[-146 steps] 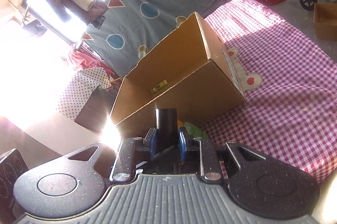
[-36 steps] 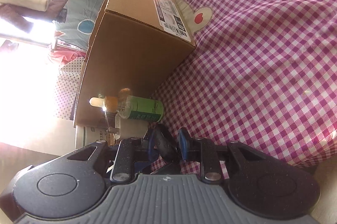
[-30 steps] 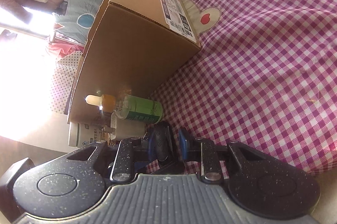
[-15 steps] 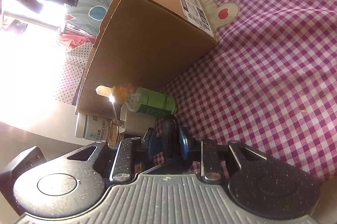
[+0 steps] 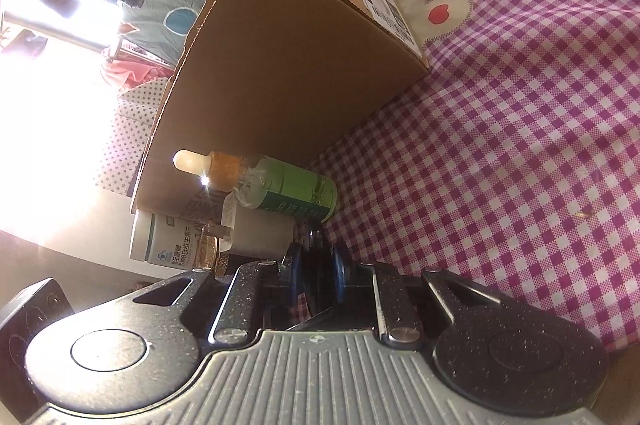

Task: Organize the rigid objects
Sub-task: 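Carry the key fob into the box and open the right tool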

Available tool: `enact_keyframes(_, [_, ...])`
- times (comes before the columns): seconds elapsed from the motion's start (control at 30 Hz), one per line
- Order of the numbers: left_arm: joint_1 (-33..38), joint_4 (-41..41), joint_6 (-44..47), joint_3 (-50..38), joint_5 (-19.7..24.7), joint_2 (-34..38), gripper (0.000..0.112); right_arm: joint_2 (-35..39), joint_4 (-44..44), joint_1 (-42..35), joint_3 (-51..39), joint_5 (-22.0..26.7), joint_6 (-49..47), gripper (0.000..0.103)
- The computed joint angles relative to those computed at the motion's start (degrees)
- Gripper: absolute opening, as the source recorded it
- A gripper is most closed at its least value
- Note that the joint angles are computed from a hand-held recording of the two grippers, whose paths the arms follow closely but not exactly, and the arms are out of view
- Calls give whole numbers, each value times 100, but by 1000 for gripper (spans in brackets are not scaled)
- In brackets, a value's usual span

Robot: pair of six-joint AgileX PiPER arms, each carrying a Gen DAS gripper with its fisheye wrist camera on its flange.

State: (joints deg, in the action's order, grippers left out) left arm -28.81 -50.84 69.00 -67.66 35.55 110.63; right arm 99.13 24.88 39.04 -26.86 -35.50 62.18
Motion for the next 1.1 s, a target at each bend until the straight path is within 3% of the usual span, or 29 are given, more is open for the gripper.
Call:
enact_keyframes(0.27, [-40,-78,108,370,-58,-406,45,-341,1246,628,81,-28,-845,18])
enact_keyframes(0.6, [256,-579,670,1100,11,-1512,45,-1242,4240,1869,-399,-211,-3832,18])
enact_keyframes(0.77, [555,-660,545,1005,168,-1872,45,-1437,4810,1765,-1047,-77,-5351,18])
enact_keyframes(0.9, [826,-672,332,613,250,-1942,45,-1484,4617,1224,-1604,458,-6146,18])
enact_keyframes(1.1, [956,-41,-656,-608,245,-1382,44,-954,3512,-199,-2902,2147,-6290,18])
